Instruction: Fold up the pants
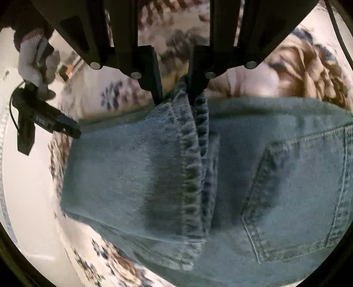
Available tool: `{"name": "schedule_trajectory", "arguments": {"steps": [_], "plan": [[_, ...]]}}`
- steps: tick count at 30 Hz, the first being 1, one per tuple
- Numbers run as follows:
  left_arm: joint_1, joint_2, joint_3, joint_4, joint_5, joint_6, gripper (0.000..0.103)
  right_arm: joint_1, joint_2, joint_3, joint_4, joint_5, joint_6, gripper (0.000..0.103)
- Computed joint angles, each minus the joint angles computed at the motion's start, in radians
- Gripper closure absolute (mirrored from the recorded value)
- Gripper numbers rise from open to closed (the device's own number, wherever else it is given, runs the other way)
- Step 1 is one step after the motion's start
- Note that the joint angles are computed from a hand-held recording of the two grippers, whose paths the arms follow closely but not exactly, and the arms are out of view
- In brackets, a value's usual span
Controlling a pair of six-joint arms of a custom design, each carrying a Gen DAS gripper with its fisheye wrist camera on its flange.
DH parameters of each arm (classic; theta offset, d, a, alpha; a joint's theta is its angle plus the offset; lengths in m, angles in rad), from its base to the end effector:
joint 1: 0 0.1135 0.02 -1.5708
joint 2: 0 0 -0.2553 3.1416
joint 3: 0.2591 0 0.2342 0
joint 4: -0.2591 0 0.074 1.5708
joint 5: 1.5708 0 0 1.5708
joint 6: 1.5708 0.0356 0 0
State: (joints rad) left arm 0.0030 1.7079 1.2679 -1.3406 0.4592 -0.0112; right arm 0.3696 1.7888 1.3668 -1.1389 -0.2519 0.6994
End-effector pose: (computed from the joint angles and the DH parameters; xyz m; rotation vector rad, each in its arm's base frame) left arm 0.2633 -0.0150 0.2207 0.0906 -2.8573 0.6667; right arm 0.2834 0.1193 0.2163 -0.4912 -2.9630 -0.3348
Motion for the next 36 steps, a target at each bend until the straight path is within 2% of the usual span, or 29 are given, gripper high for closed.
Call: {"name": "schedule_trajectory", "arguments": {"steps": [3,4,5,6,8,10,13,15,16,18,20,21,22,23,24,26,28,30,31,33,35,36], "plan": [[0.015,0.004,0.039,-0.042,0.040,0.011,0.080,-0.006,-0.030,-0.006,-0.014,-0.038,0.013,0.027],[0.019,0.003,0.051,-0.046,0.043,0.005,0.074,-0.020,-0.055,-0.022,0.000,-0.068,0.027,0.027],[0.027,0.001,0.062,-0.055,0.022,0.009,0.067,-0.029,-0.080,-0.042,0.023,-0.093,0.043,0.027],[0.027,0.000,0.072,-0.057,-0.017,0.006,0.065,-0.037,-0.102,-0.056,0.040,-0.113,0.061,0.027],[0.044,-0.010,0.067,-0.057,-0.093,-0.001,0.063,-0.048,-0.120,-0.045,0.043,-0.126,0.080,0.027],[0.079,-0.029,0.046,-0.032,-0.147,-0.056,0.063,-0.050,-0.113,-0.014,0.041,-0.131,0.076,0.026],[0.147,-0.051,0.039,0.039,-0.023,-0.157,0.063,-0.051,-0.078,0.033,0.045,-0.127,0.068,0.025],[0.153,-0.026,0.056,0.107,0.117,-0.221,0.058,-0.045,-0.035,0.075,0.039,-0.126,0.068,0.025],[0.147,0.002,0.066,0.145,0.173,-0.242,0.052,-0.045,-0.020,0.091,0.046,-0.129,0.075,0.025],[0.108,0.081,0.103,0.208,0.200,-0.286,0.052,-0.030,0.020,0.132,0.057,-0.129,0.086,0.025],[0.069,0.162,0.150,0.237,0.213,-0.280,0.052,-0.025,0.032,0.150,0.059,-0.125,0.081,0.025],[0.044,0.196,0.184,0.240,0.180,-0.280,0.053,-0.020,0.041,0.164,0.057,-0.122,0.081,0.025],[0.020,0.218,0.213,0.245,0.148,-0.268,0.058,-0.018,0.052,0.177,0.056,-0.121,0.078,0.025],[0.003,0.218,0.228,0.250,0.113,-0.252,0.083,-0.018,0.057,0.185,0.053,-0.119,0.073,0.025],[-0.027,0.225,0.263,0.238,0.058,-0.231,0.091,-0.016,0.065,0.194,0.053,-0.115,0.072,0.025],[-0.047,0.211,0.300,0.240,0.015,-0.202,0.097,-0.013,0.075,0.211,0.052,-0.104,0.066,0.025],[-0.057,0.170,0.324,0.249,-0.043,-0.179,0.097,-0.012,0.082,0.227,0.046,-0.092,0.059,0.025],[-0.032,0.204,0.409,0.187,-0.015,-0.160,0.097,-0.015,0.083,0.233,0.049,-0.089,0.060,0.025],[-0.015,0.221,0.427,0.167,0.020,-0.164,0.095,-0.019,0.086,0.237,0.048,-0.095,0.058,0.025],[0.014,0.255,0.444,0.119,0.068,-0.144,0.083,-0.026,0.087,0.239,0.051,-0.106,0.064,0.025],[0.027,0.244,0.404,0.127,0.042,-0.150,0.061,-0.035,0.080,0.227,0.063,-0.124,0.078,0.025],[0.049,0.236,0.368,0.138,0.053,-0.159,0.057,-0.038,0.077,0.224,0.065,-0.128,0.081,0.025]]}}
